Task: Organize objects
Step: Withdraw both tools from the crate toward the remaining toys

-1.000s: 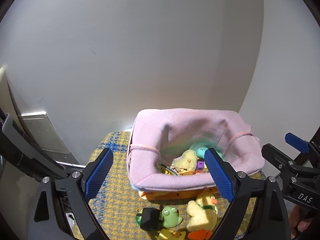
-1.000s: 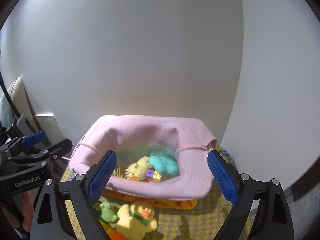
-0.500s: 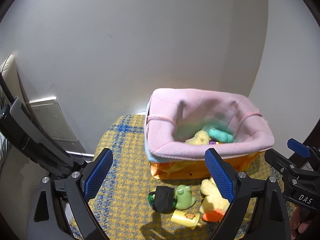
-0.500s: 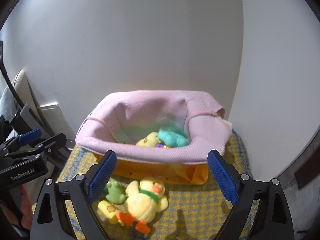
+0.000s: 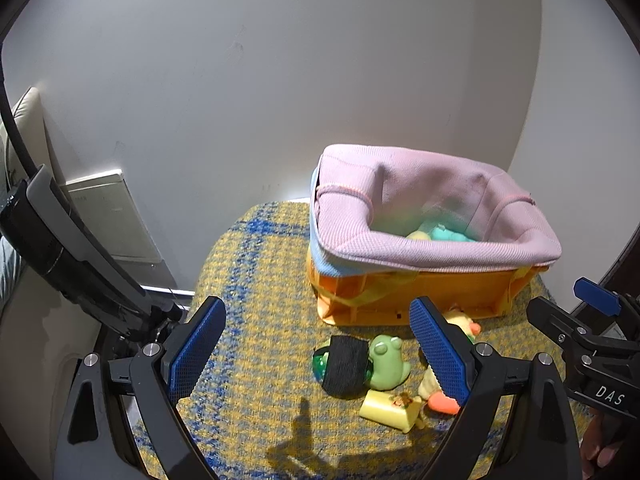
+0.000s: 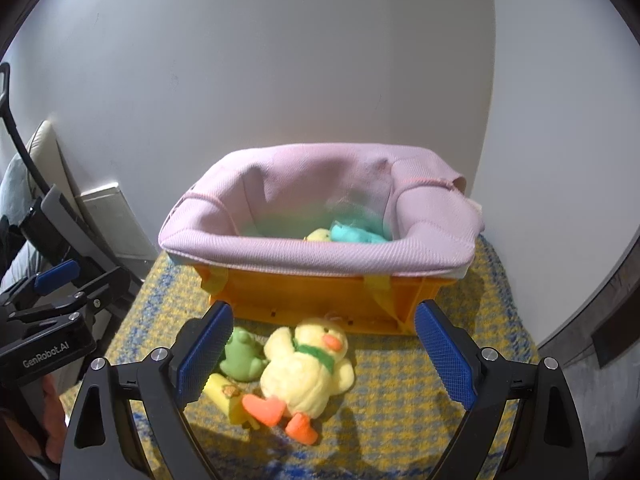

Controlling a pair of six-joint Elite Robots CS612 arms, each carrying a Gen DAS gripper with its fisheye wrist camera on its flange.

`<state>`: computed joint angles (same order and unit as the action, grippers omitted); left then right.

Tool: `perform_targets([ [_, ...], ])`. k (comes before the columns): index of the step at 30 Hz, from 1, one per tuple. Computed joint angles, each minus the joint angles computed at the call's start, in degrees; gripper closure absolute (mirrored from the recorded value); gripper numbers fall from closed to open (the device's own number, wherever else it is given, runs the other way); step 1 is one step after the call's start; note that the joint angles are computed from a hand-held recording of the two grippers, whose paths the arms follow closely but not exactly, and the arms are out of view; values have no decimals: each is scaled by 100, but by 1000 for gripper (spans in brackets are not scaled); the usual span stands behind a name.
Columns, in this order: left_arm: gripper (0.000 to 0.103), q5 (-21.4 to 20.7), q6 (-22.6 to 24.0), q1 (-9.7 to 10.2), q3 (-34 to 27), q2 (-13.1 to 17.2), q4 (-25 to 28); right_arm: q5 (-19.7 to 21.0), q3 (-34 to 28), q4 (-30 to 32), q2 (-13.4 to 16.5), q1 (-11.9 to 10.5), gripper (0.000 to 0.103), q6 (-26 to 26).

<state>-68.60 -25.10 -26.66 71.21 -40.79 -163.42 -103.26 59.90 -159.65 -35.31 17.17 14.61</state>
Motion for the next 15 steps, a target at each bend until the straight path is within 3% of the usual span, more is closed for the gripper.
perform_targets([
  [15,9,-125,-188,76,257,69,-63,31,-183,486,228,57,11,320],
])
